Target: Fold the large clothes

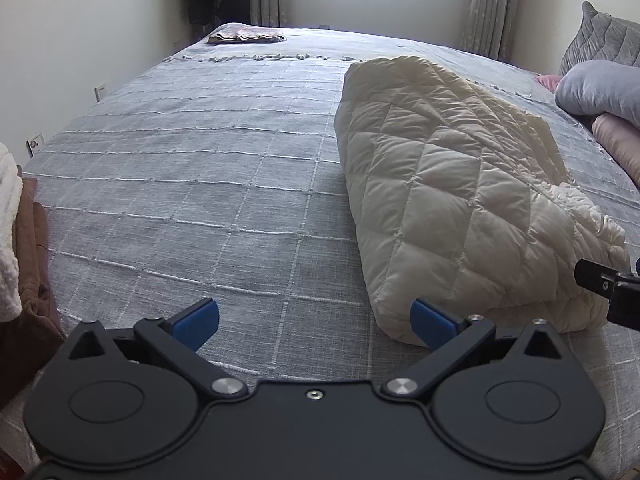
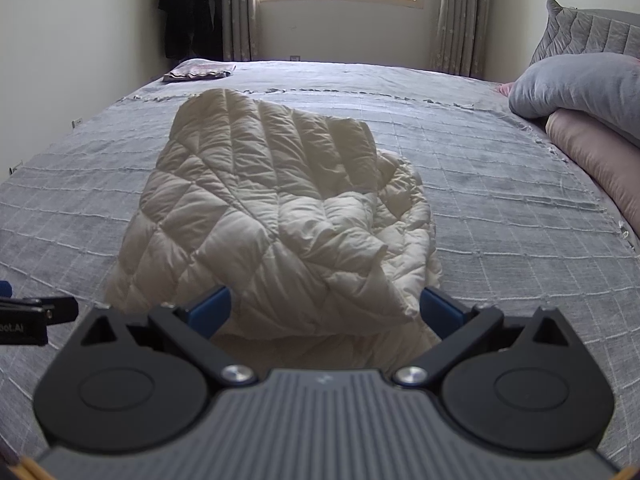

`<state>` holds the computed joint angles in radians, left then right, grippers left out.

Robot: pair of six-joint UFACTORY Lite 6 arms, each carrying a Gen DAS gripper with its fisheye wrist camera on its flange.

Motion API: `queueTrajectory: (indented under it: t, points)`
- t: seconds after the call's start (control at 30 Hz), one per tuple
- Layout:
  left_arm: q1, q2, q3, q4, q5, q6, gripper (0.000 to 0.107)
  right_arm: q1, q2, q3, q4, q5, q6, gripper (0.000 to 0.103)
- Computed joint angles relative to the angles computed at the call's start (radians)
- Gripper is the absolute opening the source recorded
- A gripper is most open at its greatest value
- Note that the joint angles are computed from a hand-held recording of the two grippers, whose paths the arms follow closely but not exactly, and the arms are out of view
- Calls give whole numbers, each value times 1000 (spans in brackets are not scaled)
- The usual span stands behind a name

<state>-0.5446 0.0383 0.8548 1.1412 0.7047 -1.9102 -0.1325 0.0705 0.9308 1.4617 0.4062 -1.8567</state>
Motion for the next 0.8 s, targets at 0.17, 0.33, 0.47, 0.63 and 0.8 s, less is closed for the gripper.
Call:
queueTrajectory:
  t: [0.17,0.33,0.47,0.63,0.8]
  points:
    - [1,-5,-3,-3,1,0,103,10,-5,-4,-26,-20,31,102]
    - [5,-2,-1,-5,-4,2,103,18,-5,-1,-66,-51,77,102]
    - [5,3,3,-5,-5,2,103,16,0,3,-95,-51,106,102]
    - [5,6,4,-7,-12,5,103,16,-5,-3,-104,-44,101,102]
    - [-1,4,2,0,-7,-2,103,21,-6,-4,-107,-48,102,102]
